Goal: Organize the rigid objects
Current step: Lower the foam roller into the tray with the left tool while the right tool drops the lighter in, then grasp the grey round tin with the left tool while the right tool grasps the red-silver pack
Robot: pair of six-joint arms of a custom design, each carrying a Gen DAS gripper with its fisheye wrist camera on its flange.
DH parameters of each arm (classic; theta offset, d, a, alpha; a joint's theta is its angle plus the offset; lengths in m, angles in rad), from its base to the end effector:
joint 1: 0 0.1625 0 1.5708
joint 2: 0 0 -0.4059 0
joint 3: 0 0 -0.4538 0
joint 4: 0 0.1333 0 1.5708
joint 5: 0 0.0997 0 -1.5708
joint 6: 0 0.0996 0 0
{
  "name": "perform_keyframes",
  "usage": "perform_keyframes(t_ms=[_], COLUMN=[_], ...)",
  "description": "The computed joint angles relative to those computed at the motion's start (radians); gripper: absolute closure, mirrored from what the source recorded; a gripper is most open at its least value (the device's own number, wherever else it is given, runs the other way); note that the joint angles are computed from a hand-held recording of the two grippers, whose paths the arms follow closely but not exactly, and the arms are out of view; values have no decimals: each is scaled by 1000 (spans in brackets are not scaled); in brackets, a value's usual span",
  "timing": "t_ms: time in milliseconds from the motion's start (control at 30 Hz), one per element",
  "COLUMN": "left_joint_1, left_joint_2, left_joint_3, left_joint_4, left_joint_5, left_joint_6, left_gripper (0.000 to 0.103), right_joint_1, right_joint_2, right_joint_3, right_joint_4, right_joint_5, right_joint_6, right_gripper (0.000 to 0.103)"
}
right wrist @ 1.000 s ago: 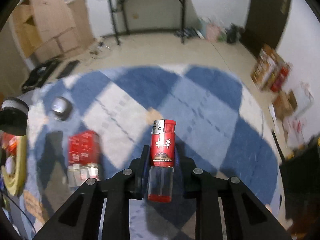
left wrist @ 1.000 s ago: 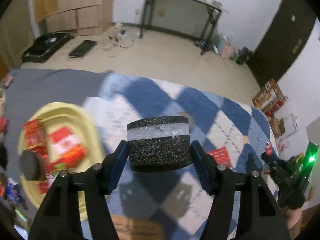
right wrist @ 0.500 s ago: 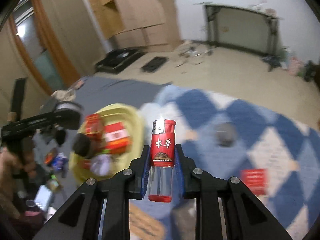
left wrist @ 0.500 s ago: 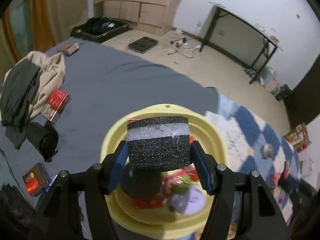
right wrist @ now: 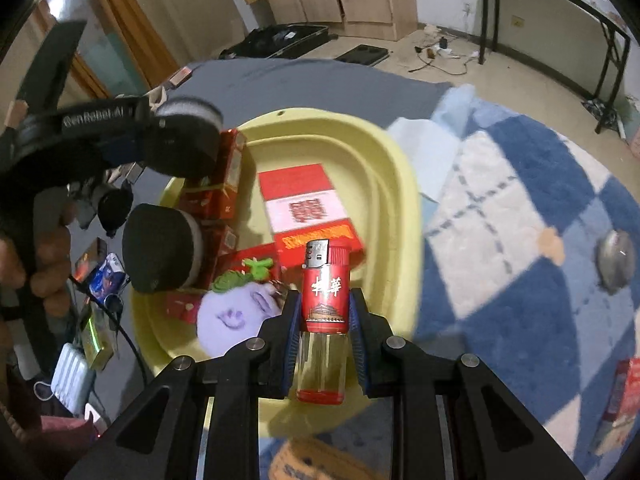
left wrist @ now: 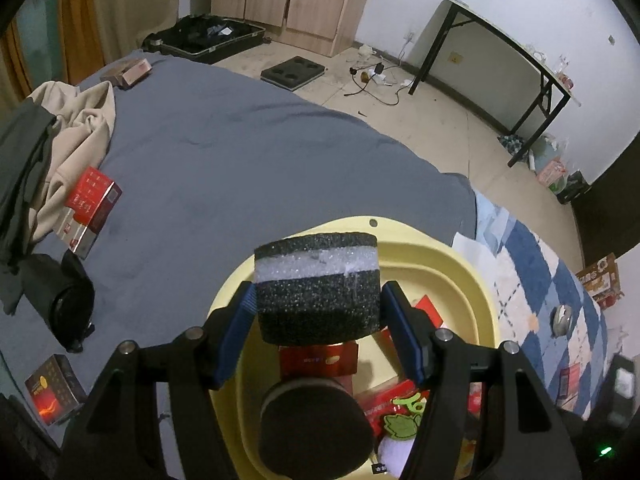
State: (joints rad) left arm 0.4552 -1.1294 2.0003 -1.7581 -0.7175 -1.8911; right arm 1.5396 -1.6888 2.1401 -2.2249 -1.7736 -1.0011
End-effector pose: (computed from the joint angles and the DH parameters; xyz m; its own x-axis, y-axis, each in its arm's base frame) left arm -0.3590 -0.4077 0.0686 -0.7045 -0.5753 -0.4155 -0.0879 0.6518 -0.7533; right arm 0.0983 -0.4812 0.2922 -0.5531 -0.7861 0.2760 -0.8069 0.5879 0.0575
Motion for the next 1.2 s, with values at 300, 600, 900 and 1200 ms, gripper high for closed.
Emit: perform_keyframes(t_ms=[300, 600, 900, 1200], left_joint_1=[-1, -67, -50, 15], left_joint_2=[3, 52, 446, 753], left_joint_3=[7, -103, -466, -802], left_joint_4=[-21, 99, -186, -180], left_joint_5=[-9, 59, 39, 11], left_joint_6=[-16, -85, 436, 654], left_gripper=[29, 0, 0, 0], right_joint_1=[-8, -26, -237, -411], right_joint_2=[44, -102, -248, -121], right_joint_3=[72, 90, -10, -212], right_joint_4=[-134, -79, -88, -118], right_joint_5=[-28, 91, 180, 118], right_joint_6=[-35, -54, -128, -130], right_gripper=[81, 33, 0, 0])
